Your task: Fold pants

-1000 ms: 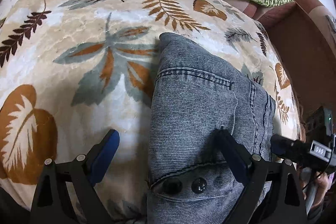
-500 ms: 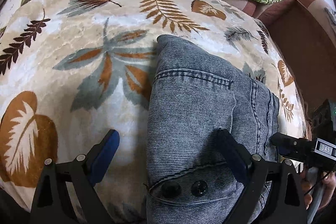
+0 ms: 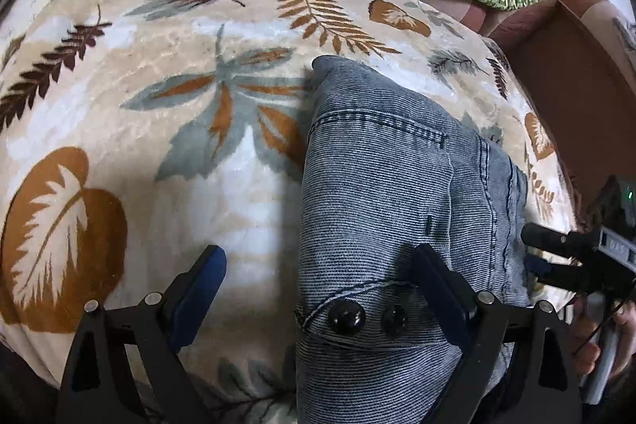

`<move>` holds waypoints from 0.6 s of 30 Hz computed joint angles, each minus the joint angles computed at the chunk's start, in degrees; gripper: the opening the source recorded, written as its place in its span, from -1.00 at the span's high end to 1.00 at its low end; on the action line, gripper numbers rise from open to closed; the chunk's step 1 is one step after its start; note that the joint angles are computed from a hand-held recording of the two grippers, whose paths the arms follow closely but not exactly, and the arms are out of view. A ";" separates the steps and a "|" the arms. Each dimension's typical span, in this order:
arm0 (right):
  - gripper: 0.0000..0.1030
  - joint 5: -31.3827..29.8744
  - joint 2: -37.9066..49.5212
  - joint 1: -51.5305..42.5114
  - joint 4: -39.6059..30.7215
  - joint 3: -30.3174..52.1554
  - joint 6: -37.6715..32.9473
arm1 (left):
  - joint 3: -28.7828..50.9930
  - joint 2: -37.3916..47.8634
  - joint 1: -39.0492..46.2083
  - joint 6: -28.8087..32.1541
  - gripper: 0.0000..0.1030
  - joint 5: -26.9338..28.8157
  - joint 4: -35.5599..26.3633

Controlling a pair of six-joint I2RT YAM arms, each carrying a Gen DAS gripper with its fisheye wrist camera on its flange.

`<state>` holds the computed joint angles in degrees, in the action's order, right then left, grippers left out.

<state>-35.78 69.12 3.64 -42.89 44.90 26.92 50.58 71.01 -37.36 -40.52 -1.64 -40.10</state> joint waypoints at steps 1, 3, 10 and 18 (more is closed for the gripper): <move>-0.37 -0.35 0.76 1.00 0.53 0.46 -0.06 | 0.43 0.27 0.15 0.16 -0.83 0.12 -0.42; -0.06 3.66 1.32 4.39 -0.50 2.36 -0.69 | 1.63 0.93 -0.08 2.38 -0.39 0.82 -0.82; 0.33 7.89 1.32 5.46 -2.33 2.87 -2.68 | 4.00 3.11 -1.95 3.17 -0.04 0.03 -1.31; 0.03 3.51 1.59 3.05 1.19 0.15 -2.95 | 2.68 3.74 2.26 5.19 0.09 5.57 1.71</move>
